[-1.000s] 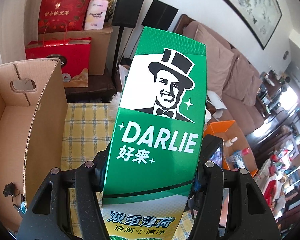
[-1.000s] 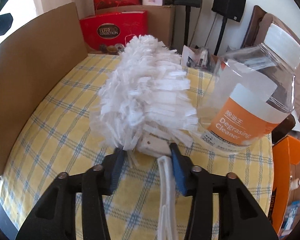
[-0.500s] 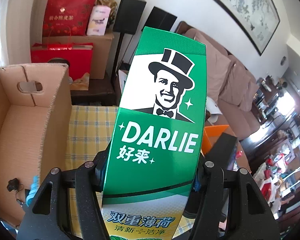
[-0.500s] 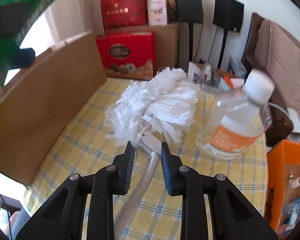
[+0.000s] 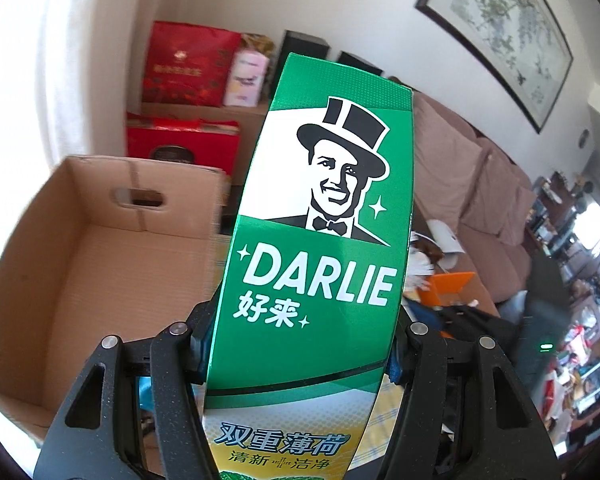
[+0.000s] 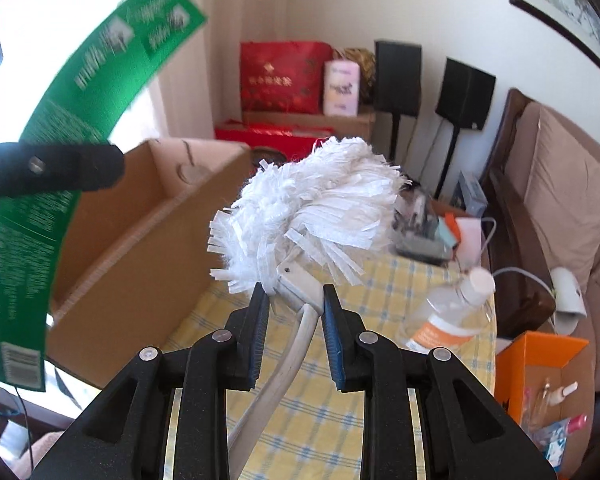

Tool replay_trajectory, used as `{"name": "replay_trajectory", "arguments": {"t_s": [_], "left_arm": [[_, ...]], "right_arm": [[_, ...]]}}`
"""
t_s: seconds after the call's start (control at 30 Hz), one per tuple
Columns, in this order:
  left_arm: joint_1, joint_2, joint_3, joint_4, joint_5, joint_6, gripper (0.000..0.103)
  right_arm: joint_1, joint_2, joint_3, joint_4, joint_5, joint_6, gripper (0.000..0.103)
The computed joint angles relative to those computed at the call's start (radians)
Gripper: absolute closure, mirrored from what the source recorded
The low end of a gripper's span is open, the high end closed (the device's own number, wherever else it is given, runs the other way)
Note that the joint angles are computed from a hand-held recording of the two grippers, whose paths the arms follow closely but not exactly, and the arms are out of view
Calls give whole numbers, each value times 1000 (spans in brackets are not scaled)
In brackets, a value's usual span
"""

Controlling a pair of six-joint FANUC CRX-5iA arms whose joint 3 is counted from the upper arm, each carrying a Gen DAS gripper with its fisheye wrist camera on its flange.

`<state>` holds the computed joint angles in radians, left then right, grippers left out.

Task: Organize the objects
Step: 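Carry the toothpaste box with the left gripper while the right gripper carries the duster into the box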

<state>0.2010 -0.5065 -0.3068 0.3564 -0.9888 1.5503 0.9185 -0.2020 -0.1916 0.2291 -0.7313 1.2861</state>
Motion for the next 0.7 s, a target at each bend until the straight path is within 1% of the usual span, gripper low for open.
{"name": "replay_trajectory", "arguments": {"t_s": [0.23, 0.43, 0.7], "left_arm": [[178, -54, -1, -3, -97, -64, 45], [321, -59, -13, 0, -157, -124, 45], [404, -24, -11, -38, -189, -174, 45]], "right_arm": [[85, 14, 57, 3, -15, -20, 78], [153, 61, 117, 2, -23, -35, 78], [192, 162, 244, -83, -82, 9, 78]]}}
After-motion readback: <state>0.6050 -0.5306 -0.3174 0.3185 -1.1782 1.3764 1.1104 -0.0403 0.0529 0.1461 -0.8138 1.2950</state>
